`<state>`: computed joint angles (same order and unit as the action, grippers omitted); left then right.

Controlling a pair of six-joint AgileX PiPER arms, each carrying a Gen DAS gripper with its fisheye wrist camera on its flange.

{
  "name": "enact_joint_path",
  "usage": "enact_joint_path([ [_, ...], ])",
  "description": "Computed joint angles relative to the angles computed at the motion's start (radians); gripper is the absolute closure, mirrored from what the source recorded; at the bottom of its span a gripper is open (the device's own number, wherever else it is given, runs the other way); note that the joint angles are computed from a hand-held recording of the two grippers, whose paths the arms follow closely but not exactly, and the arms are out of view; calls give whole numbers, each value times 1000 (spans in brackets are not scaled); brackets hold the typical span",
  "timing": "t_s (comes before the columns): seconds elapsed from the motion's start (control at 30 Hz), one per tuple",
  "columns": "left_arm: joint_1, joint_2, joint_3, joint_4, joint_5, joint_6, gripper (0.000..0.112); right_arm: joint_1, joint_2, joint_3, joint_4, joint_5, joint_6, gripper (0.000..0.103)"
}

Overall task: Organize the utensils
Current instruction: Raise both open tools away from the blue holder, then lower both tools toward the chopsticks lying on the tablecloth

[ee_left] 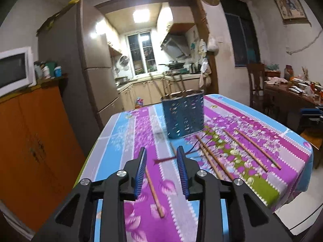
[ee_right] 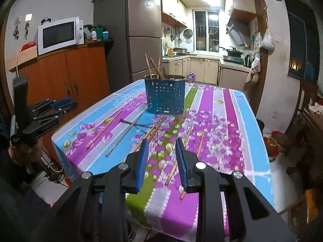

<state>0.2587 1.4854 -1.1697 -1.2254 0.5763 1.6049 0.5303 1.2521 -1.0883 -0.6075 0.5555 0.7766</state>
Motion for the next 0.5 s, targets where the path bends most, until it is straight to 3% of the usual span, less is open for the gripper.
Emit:
enact_joint_path([
  [0.13, 13, -6, 85, -79, -74, 111, 78, 43, 0, 66, -32, -22, 76, 77],
  [0.3, 54, 4, 142, -75, -53, 127, 78, 81, 24, 140, -68, -81, 194, 77],
  [0.5, 78, -2, 245, -204, -77, 262, 78, 170, 62, 222, -315, -45, 486, 77],
])
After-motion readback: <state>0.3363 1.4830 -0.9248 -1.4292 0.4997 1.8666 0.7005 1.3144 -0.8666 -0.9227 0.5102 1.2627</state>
